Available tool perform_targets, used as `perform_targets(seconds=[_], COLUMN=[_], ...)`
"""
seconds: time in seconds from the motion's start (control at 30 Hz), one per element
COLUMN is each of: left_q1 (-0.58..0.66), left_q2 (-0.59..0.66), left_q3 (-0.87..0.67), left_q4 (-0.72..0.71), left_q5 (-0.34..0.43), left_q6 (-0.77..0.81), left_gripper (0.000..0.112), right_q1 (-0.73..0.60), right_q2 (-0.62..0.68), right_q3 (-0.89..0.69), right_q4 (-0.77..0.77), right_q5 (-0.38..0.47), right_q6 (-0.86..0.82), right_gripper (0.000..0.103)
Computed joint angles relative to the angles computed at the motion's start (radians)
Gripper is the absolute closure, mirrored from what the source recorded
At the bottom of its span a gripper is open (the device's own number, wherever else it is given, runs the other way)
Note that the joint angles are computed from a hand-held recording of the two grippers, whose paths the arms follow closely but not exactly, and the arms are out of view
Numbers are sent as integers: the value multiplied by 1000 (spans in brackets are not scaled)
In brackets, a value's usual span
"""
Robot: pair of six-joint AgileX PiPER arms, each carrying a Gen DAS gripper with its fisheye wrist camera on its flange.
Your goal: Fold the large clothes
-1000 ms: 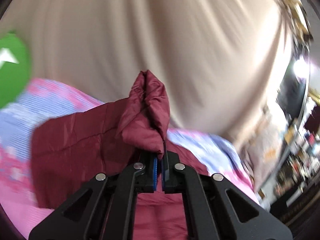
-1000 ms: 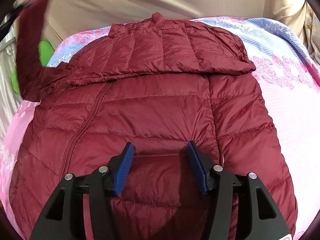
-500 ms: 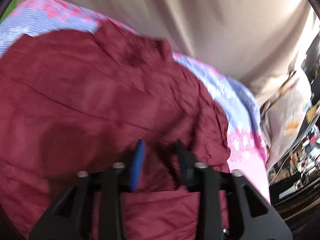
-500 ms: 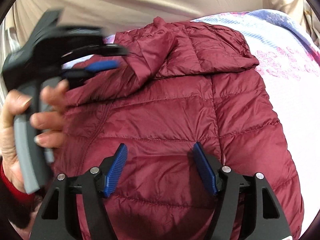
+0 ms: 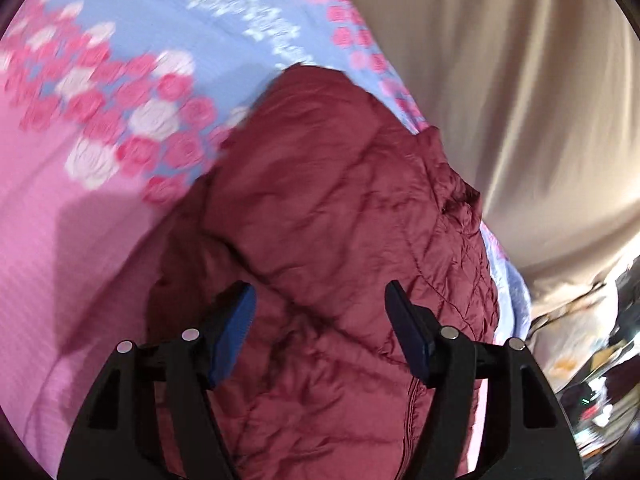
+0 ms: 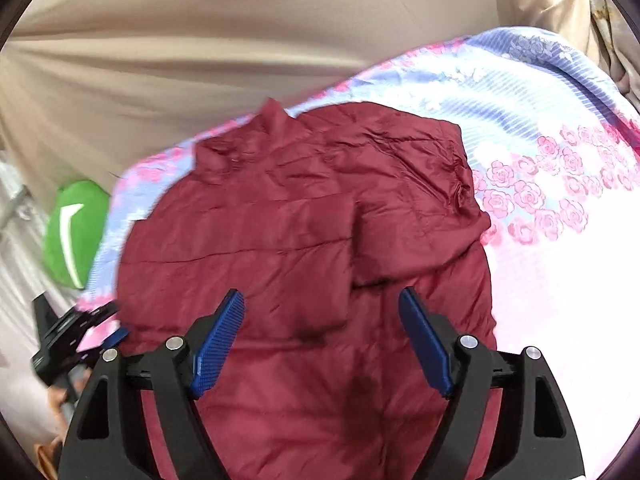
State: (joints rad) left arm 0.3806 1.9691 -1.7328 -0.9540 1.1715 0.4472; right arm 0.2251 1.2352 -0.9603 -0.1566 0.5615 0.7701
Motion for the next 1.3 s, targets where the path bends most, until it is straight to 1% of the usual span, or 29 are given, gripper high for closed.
perform_targets(seconds=[0.07, 0.13, 0.17, 0.2, 0.23, 0.27, 0.3, 0.33, 0.37, 0.4, 0.43, 0.47, 0.53, 0.57, 0.6, 0.67, 0.7, 0.73, 0.8, 0.87, 0.9, 0.97, 1.0, 1.07, 1.1, 1.17, 1.2, 1.27, 1.3], left_q1=[19, 21, 23, 18, 16, 10, 3, -2, -2, -2, -2, -4, 2, 1, -2, -14, -28, -40, -56, -57, -58, -65, -66, -70, -69, -65, -61, -54, -51], left_q2=[24, 39, 45, 54, 62, 74, 85, 105, 127, 144, 154, 152, 131, 128, 121, 111, 96, 89, 95, 93, 86, 72, 63, 54, 49, 49, 55, 54, 52], left_q3=[-20, -32, -44, -63, -83, -115, -135, -172, -208, -233, -249, -250, -216, -211, -195, -168, -136, -118, -89, -51, -33, 3, 22, 42, 52, 60, 55, 63, 69], left_q4=[-21, -33, -34, -23, -10, 19, 41, 66, 76, 80, 90, 109, 107, 109, 102, 104, 123, 145, 164, 135, 125, 113, 106, 100, 94, 79, 68, 49, 42], left_q5=[23, 22, 27, 17, 11, -2, -14, -16, -10, -2, -4, -27, -73, -85, -103, -131, -167, -194, -225, -251, -267, -302, -316, -337, -344, -344, -338, -332, -331], left_q6=[-9, -29, -38, -58, -74, -104, -123, -153, -177, -190, -202, -214, -187, -176, -157, -126, -111, -108, -92, -44, -20, 24, 44, 61, 69, 79, 82, 94, 99], left_gripper=[48, 48, 48, 49, 51, 59, 67, 78, 83, 92, 111, 111, 112, 112, 111, 111, 112, 112, 112, 111, 111, 111, 111, 111, 111, 111, 111, 111, 111], right_q1=[-27, -37, -35, -34, -34, -27, -10, 3, 13, 40, 68, 93, 167, 193, 196, 177, 150, 103, 8, -76, -104, -132, -133, -115, -96, -67, -62, -29, 5], right_q2=[66, 116, 134, 163, 183, 202, 218, 234, 236, 223, 209, 199, 144, 110, 94, 108, 126, 159, 250, 329, 345, 366, 368, 358, 346, 305, 273, 210, 188], right_q3=[-27, -41, -49, -68, -87, -110, -143, -177, -202, -234, -267, -296, -357, -379, -384, -397, -384, -362, -317, -258, -226, -178, -174, -182, -189, -178, -162, -143, -162], right_q4=[59, 107, 118, 136, 149, 149, 110, 76, 61, 8, -46, -99, -261, -332, -362, -418, -405, -359, -244, -88, -21, 36, 30, -62, -155, -307, -346, -425, -438], right_q5=[-16, -29, -29, -24, -15, -5, 14, 32, 41, 43, 49, 49, 40, 19, -3, 14, 12, 5, -1, -40, -65, -105, -110, -78, -38, 27, 39, 53, 61], right_q6=[-48, -80, -85, -100, -116, -121, -92, -70, -69, -34, -12, 12, 83, 104, 110, 138, 142, 127, 69, -32, -78, -113, -105, -12, 71, 208, 245, 312, 304], right_gripper=[26, 27, 34, 47, 54, 71, 92, 97, 99, 100, 100, 101, 101, 101, 101, 102, 102, 102, 102, 102, 102, 103, 103, 103, 103, 98, 92, 91, 88])
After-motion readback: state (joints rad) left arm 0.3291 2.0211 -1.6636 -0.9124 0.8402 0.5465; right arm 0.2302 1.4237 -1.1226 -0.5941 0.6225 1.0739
